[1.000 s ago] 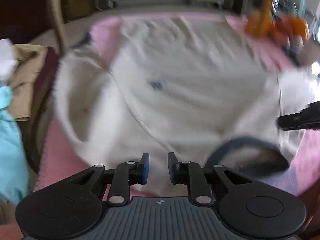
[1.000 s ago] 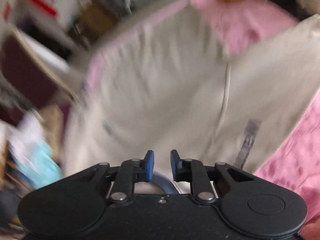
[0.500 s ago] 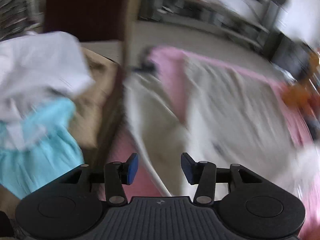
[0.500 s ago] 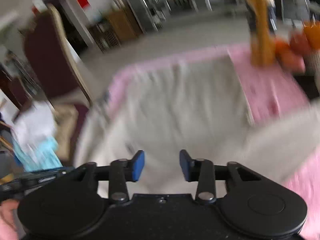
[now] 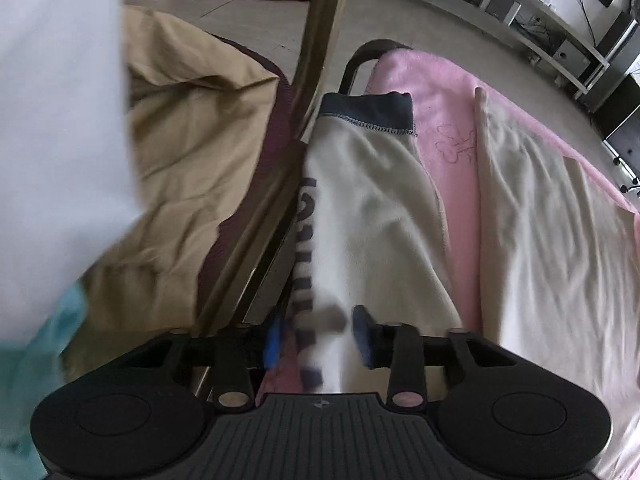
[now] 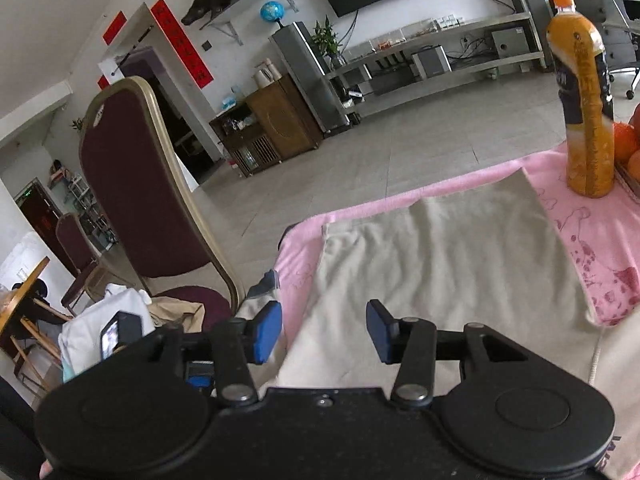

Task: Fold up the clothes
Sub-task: 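Move the left tool to the other sleeve and grasp its navy cuff, then lift the sleeve with the left tool and fold it across the body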

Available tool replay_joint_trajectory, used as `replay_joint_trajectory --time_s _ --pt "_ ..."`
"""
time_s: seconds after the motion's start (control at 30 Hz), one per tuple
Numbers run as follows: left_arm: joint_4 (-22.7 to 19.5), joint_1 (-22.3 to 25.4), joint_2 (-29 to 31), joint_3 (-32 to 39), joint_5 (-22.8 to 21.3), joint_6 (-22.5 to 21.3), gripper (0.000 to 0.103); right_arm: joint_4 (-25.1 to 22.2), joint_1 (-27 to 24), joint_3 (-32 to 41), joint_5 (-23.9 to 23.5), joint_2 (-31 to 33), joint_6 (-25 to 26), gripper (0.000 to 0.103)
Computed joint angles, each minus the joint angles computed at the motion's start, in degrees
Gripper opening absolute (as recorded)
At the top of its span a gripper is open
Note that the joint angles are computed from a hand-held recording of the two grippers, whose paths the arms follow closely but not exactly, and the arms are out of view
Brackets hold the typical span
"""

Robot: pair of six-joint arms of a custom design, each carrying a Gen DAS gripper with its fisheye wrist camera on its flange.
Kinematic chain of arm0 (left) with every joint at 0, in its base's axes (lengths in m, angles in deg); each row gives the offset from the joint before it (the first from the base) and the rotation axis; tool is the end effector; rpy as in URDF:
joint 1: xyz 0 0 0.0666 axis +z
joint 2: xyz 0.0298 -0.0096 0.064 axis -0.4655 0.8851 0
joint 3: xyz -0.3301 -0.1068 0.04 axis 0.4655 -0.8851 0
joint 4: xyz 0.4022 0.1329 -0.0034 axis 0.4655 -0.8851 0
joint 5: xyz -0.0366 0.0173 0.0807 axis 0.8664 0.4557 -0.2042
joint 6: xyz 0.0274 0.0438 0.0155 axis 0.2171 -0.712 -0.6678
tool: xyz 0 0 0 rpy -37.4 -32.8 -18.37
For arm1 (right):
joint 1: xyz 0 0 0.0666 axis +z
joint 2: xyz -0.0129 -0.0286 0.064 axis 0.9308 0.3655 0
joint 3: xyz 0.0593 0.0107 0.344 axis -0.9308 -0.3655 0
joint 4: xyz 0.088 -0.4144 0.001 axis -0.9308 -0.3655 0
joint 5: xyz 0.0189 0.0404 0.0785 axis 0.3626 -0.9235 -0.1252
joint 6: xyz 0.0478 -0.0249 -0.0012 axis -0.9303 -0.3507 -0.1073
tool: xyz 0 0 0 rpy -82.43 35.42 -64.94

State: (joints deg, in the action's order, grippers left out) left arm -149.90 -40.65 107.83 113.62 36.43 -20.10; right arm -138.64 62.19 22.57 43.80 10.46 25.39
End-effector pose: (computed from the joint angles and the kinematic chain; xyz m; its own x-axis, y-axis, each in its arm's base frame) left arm 0.6106 -0.1338 0.3830 -0.7549 -0.5087 -0.4140 -0.4933 0.8564 -0.1527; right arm 0.5763 -0.0419 0.4852 -0.7058 0.1196 -0.6982 -0.3397 0.8078 0.4818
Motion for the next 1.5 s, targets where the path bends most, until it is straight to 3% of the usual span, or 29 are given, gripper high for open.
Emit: replay_joint_trajectory --time_s 0.03,0.07,0.1,0.2,0.33,0.4,0.53,0.7,0.77,0.87,0.97,1.1,1.2,1.43,1.5 --pt "0.0 0.0 0.8 0.8 -1.0 -0.2 0.021 0.0 0.0 -0.4 0.1 -0.2 -0.2 0.045" --pt "1.1 -0.1 0.4 0.2 -1.1 0.7 0.001 0.0 0.0 -0.7 0.2 -0.5 -0.5 0.045" --pt "2.2 -0.3 -0.1 -0.5 -1.3 1.6 0.001 0.3 0.0 -1.2 0.1 -0.9 -0.9 0.045" --pt "10.8 -1.2 -5.8 -6.3 -0.5 5.0 0.0 1.7 -0.6 -3.6 0.0 -3.0 -2.3 0.045" --pt "22.7 -5.5 -14.4 -14.9 0.1 7.7 0.0 2.7 -1.5 -5.3 -0.6 -4.9 -2.5 0.045" --pt "26.3 -8.6 -16.3 -17.1 -0.2 7.8 0.0 3.0 -2.0 -6.0 -0.8 -5.7 -2.5 0.045" --pt "25.0 -13.7 -14.4 -18.1 4.8 10.3 0.001 2.0 -3.1 -6.5 -1.5 -6.4 -2.5 0.046" --pt "14.2 -17.3 -8.0 -12.3 5.4 6.1 0.004 -1.4 -4.6 -6.3 -2.9 -6.7 -0.7 0.05" --pt "17.8 -17.4 -11.6 -15.3 3.3 5.2 0.025 -1.9 -5.5 -6.5 -3.8 -7.0 -0.2 0.054" --pt "25.0 -17.0 -19.4 -22.2 -2.4 6.2 0.031 -1.5 -6.7 -6.7 -4.6 -7.5 -0.2 0.056" --pt "24.0 -12.8 -21.4 -23.4 -6.8 12.1 0.037 -0.8 -7.4 -6.9 -5.1 -7.6 -1.3 0.056" --pt "21.1 -7.2 -17.7 -23.0 -1.2 20.4 0.033 -0.1 -7.7 -7.1 -6.0 -7.2 -2.8 0.056" --pt "19.8 -5.8 -15.1 -22.3 4.1 22.6 0.031 -0.7 -7.2 -7.0 -6.2 -6.8 -2.2 0.057" --pt "22.2 -4.5 -11.3 -20.6 7.4 25.6 0.041 -2.0 -6.4 -7.0 -5.9 -6.3 -0.8 0.057" --pt "24.3 -4.3 -12.0 -22.0 7.5 28.2 0.03 -2.2 -6.2 -7.1 -5.4 -6.4 -0.6 0.057"
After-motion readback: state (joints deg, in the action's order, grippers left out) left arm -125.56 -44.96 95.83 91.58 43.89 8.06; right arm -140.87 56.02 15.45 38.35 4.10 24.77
